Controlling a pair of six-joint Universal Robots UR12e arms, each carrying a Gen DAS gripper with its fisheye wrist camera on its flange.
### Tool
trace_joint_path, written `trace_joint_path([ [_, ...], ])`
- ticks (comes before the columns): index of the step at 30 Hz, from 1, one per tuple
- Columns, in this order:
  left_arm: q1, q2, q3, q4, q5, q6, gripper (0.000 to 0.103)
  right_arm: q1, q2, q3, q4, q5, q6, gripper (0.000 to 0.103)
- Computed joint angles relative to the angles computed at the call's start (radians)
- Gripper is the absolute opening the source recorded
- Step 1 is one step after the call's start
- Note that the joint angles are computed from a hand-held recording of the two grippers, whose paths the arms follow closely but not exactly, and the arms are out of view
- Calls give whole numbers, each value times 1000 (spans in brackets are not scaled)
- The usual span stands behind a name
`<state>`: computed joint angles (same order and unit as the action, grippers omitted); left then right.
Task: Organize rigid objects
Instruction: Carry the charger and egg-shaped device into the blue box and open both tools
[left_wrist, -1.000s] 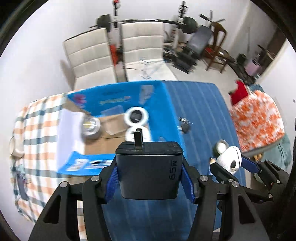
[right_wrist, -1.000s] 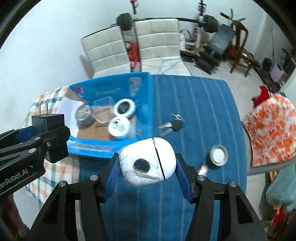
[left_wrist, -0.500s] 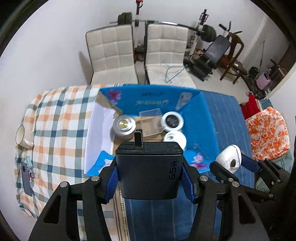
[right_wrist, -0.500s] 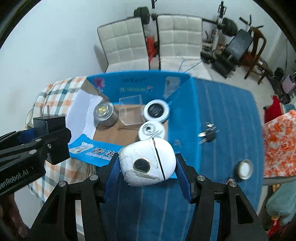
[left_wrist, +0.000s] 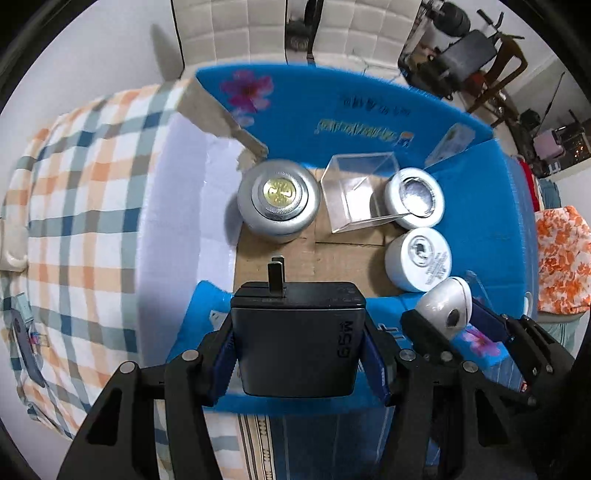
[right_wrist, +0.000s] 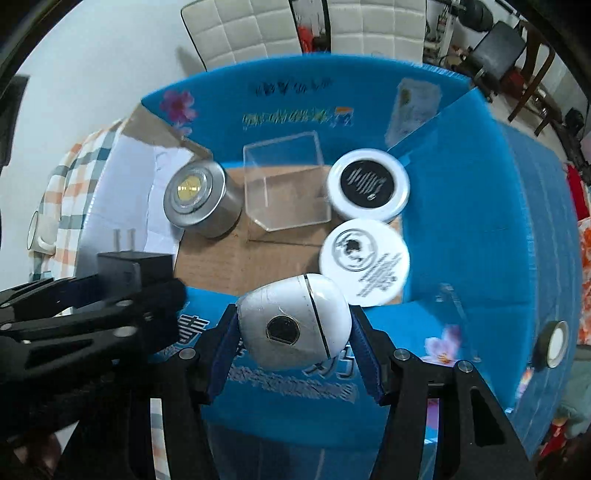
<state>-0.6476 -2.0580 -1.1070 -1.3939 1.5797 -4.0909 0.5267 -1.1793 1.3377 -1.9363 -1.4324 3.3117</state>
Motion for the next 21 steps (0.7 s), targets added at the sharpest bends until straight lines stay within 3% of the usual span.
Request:
trace_joint_path([
  [14, 35, -15, -42, -24, -77, 40, 56, 7, 90, -67, 127, -1, 64, 61],
  [21, 51, -5, -69, -25, -112, 48, 57, 23, 137, -129, 184, -45, 60, 61],
])
